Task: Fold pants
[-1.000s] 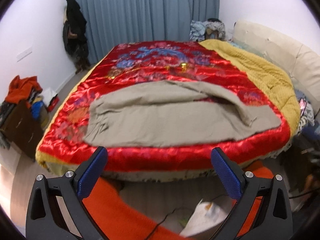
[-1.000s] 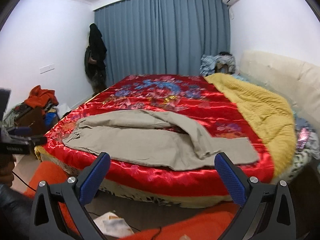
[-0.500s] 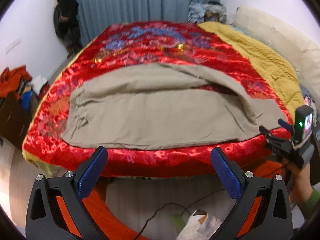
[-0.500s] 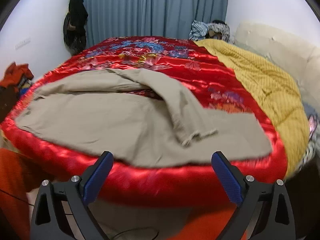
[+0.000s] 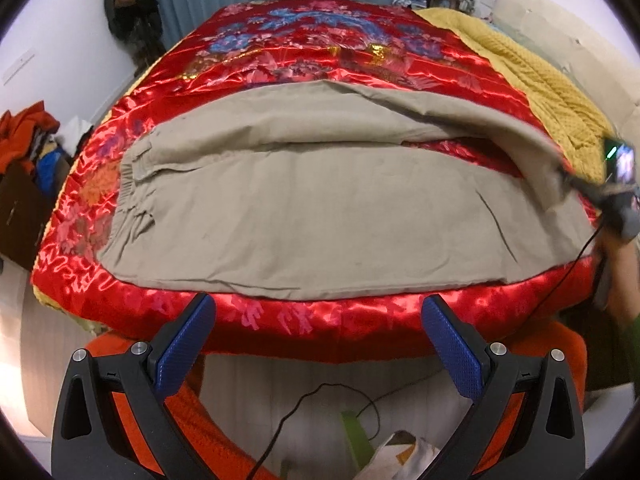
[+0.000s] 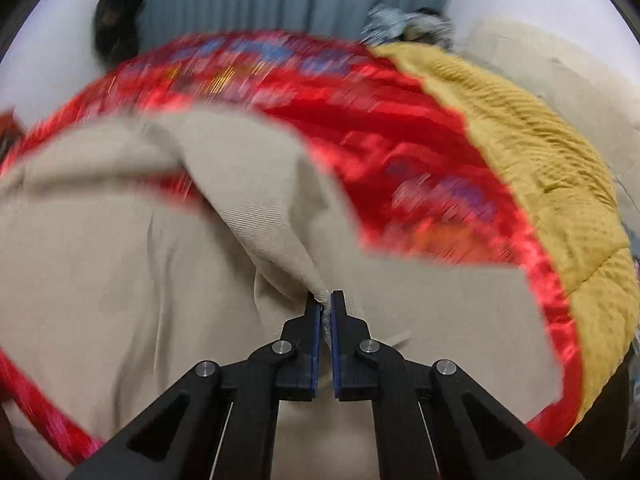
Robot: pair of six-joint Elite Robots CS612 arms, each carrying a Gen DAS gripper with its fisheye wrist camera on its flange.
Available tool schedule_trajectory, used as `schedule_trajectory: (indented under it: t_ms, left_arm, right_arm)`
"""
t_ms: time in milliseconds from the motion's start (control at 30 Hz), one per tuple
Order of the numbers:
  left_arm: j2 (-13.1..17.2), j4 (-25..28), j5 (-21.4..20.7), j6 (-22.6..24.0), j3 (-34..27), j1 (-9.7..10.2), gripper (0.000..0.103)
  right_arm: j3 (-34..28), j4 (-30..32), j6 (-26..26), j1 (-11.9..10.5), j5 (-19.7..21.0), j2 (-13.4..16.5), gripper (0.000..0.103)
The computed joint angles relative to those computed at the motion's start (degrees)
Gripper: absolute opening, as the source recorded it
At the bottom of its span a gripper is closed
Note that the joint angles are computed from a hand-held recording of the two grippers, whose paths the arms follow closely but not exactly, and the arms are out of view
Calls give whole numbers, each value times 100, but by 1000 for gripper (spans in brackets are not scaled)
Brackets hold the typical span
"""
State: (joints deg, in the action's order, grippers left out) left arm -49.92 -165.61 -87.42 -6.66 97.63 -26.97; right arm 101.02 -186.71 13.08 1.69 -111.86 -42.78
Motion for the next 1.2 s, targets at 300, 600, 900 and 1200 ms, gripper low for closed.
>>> schedule_trajectory:
  t_ms: [300,600,900,1200]
  left_arm:
    - [328,311,-28,-36,-410,41,102]
    - [566,55,247,-258,-805,83,102]
    - [1622,-257,695,-731,-2437,308,102]
    - [3338,1175,977,-374,-5053,488,101]
  right_arm:
    - [-539,1251,-847,-423,1415,-529,4]
    - [-3240,3421,-214,-982,-1105,638,56]
    - [-2623,2455,95,-835,1813,899,56]
    - [-5093,3651,3,-210,6060,2447,57]
